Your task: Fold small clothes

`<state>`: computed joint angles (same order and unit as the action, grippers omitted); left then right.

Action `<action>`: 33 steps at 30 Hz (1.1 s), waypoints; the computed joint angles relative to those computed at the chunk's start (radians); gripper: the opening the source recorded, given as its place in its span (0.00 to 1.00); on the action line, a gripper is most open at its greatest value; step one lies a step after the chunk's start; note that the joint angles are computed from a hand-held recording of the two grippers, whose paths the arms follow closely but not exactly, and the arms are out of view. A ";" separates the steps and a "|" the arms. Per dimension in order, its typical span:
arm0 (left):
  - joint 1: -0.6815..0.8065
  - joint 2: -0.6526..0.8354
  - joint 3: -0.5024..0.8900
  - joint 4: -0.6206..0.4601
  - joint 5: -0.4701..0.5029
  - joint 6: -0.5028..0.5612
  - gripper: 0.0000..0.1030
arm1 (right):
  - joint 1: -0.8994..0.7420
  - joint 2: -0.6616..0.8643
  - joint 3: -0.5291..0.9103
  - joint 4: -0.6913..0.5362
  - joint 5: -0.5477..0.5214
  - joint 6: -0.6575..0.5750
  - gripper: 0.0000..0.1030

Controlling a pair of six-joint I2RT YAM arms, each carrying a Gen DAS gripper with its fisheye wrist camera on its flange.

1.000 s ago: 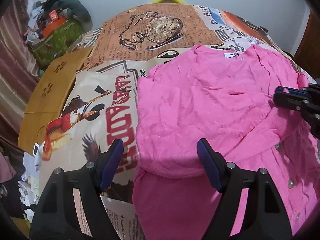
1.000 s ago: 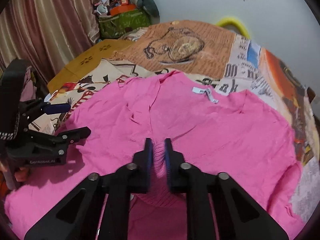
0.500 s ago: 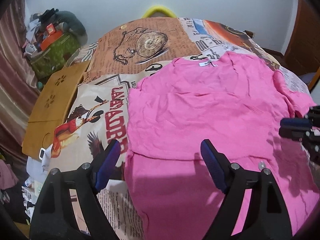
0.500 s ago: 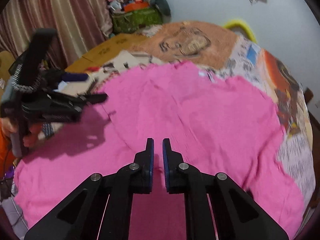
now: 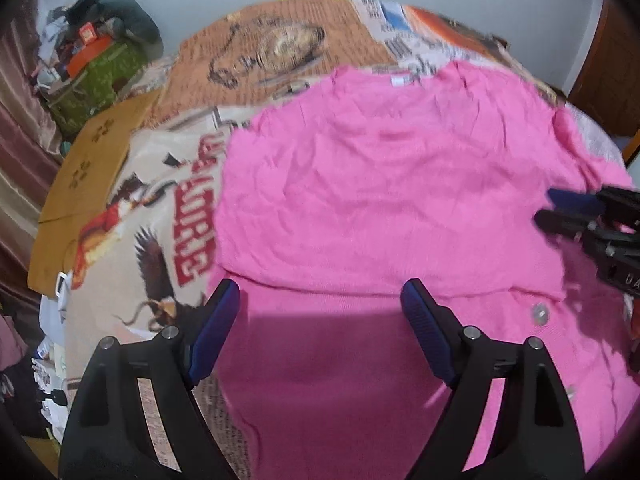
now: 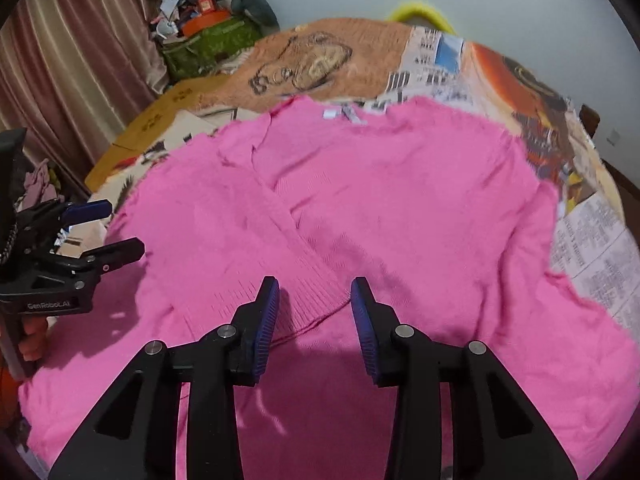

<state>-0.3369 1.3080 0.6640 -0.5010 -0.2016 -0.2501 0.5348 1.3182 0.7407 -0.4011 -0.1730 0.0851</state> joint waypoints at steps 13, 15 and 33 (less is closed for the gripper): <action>-0.063 -0.177 -0.015 -0.117 -0.065 -0.046 0.83 | -0.101 -0.302 -0.088 -0.108 0.031 -0.038 0.09; -0.085 -0.230 -0.003 -0.152 -0.082 -0.074 0.83 | -0.176 -0.387 -0.092 -0.181 0.007 -0.064 0.13; -0.222 -0.247 0.059 -0.188 -0.154 -0.221 0.83 | -1.234 -0.380 -0.061 -0.449 -0.349 -0.576 0.40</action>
